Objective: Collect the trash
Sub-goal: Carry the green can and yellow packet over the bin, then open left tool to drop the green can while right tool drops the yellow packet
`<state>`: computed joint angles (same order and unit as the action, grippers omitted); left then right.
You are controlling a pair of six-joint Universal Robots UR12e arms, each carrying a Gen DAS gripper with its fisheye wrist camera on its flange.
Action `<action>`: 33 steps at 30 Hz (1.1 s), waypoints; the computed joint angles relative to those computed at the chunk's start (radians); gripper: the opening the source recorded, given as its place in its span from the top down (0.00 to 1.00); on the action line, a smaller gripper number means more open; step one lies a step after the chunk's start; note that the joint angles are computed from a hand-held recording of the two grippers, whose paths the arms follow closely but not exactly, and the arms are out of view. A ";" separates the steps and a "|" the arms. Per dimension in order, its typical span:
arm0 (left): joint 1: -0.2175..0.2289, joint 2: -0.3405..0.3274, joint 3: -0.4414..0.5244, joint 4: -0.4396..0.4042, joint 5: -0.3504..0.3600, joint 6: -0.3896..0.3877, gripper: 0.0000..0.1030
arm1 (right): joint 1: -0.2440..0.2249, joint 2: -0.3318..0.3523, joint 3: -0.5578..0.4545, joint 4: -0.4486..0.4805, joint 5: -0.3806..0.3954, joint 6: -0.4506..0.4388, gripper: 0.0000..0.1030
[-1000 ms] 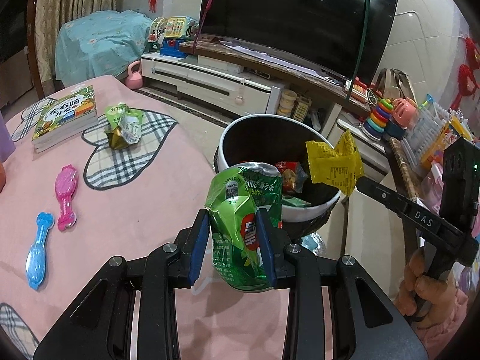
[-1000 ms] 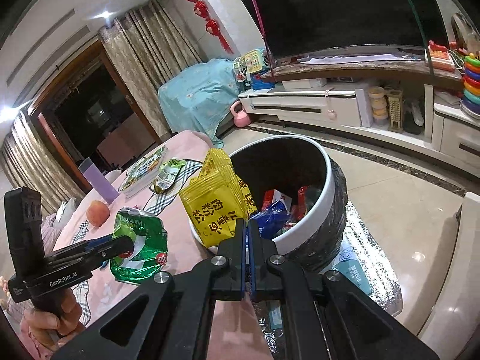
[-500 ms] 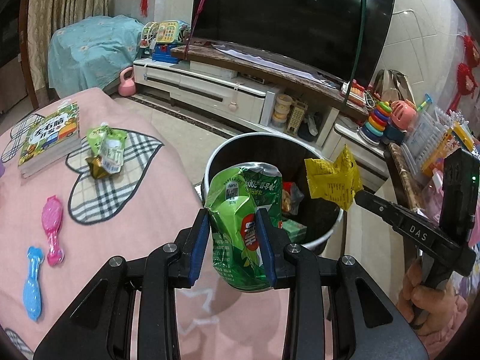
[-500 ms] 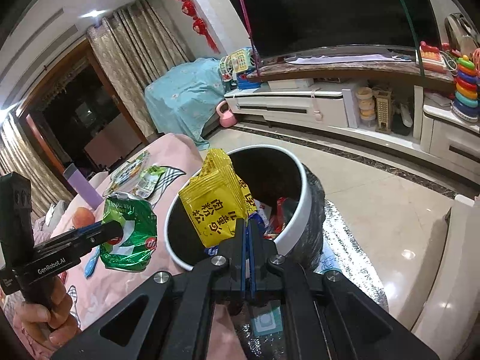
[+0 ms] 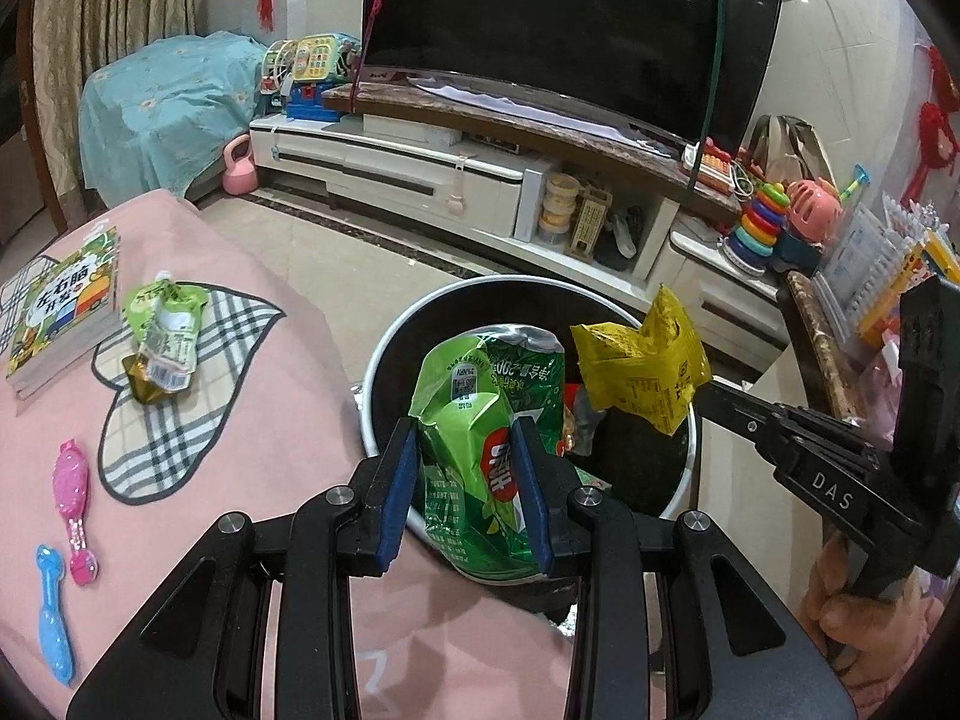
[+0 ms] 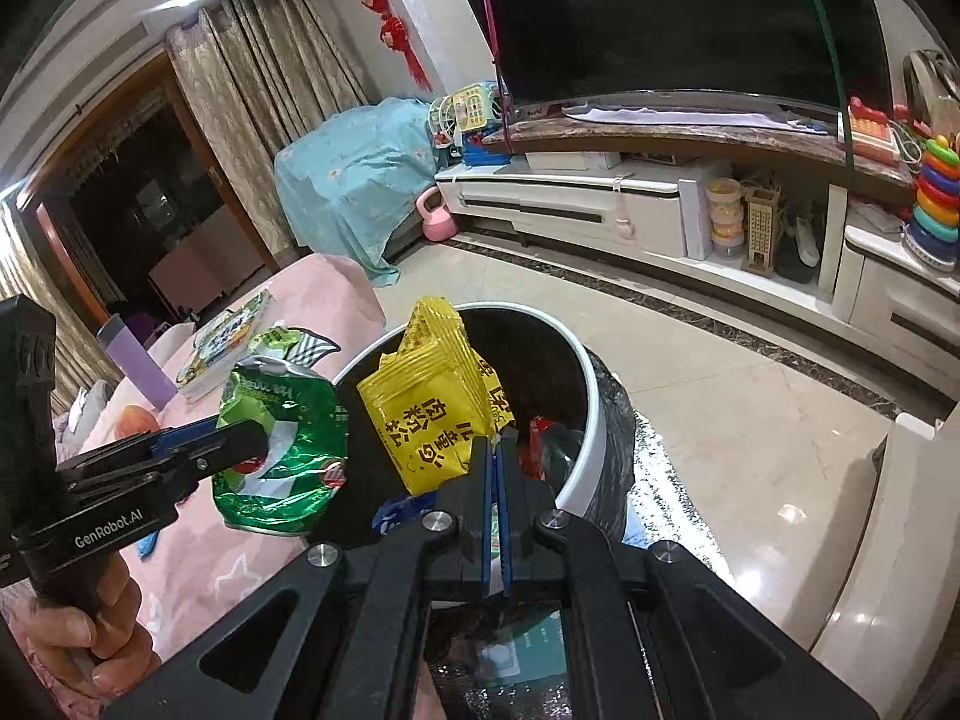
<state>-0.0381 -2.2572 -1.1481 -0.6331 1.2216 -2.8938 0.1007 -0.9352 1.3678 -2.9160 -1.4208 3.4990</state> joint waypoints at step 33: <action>-0.026 -0.074 0.117 -0.146 0.055 0.004 0.70 | -0.005 0.037 -0.077 0.147 -0.029 -0.031 0.94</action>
